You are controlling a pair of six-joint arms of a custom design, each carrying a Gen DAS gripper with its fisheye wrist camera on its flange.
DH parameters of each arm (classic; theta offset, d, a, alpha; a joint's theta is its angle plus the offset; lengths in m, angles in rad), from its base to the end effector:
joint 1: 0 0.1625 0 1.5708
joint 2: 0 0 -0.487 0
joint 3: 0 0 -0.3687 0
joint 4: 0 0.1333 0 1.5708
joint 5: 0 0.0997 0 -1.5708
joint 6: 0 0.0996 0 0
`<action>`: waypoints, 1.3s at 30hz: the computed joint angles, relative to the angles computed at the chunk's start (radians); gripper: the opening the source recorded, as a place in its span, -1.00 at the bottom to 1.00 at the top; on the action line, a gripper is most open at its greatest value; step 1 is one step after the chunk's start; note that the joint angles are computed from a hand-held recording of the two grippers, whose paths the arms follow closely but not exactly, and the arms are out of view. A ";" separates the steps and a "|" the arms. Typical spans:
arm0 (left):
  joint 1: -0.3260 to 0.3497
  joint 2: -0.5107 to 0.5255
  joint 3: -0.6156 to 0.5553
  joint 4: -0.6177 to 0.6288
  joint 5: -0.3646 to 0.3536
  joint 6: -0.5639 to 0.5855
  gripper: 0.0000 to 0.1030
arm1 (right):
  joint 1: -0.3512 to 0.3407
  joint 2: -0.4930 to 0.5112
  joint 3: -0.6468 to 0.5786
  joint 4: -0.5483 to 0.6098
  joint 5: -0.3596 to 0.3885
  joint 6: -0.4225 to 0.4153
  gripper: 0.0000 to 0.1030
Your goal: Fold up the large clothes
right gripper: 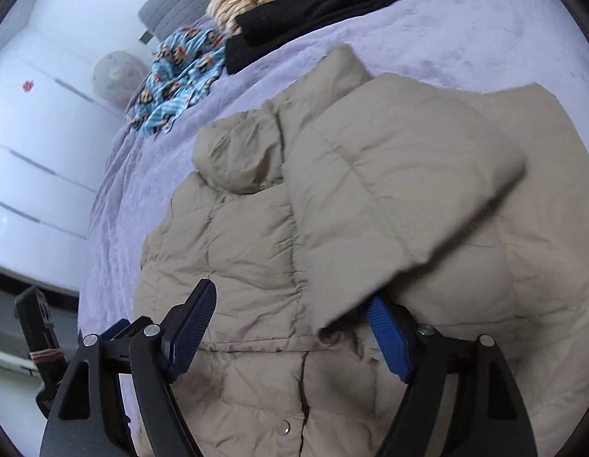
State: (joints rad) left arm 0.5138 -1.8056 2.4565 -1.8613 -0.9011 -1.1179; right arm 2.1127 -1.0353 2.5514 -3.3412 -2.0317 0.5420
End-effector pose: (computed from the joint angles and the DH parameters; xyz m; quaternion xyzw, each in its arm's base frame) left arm -0.1181 -0.2907 0.3045 0.0306 0.9305 -0.2076 0.3001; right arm 0.2762 -0.2862 0.1519 -0.0290 -0.9657 0.2226 0.1304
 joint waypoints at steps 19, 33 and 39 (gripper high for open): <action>0.111 -0.144 -0.007 -0.195 -0.051 0.169 1.00 | 0.208 0.191 -0.254 0.310 -0.188 -0.228 -0.45; 0.262 0.148 0.069 -0.622 -0.259 0.360 0.49 | 0.124 -0.136 0.026 0.495 -0.205 0.080 -0.51; 0.243 0.296 0.045 -0.723 -0.317 0.356 -0.78 | 0.007 -0.172 0.106 0.355 -0.249 -0.077 -0.54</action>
State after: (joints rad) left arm 0.7573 -1.5100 2.5018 -2.5847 -1.2180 -0.7620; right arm 2.1199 -1.2070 2.6572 -2.9865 -2.2808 0.4652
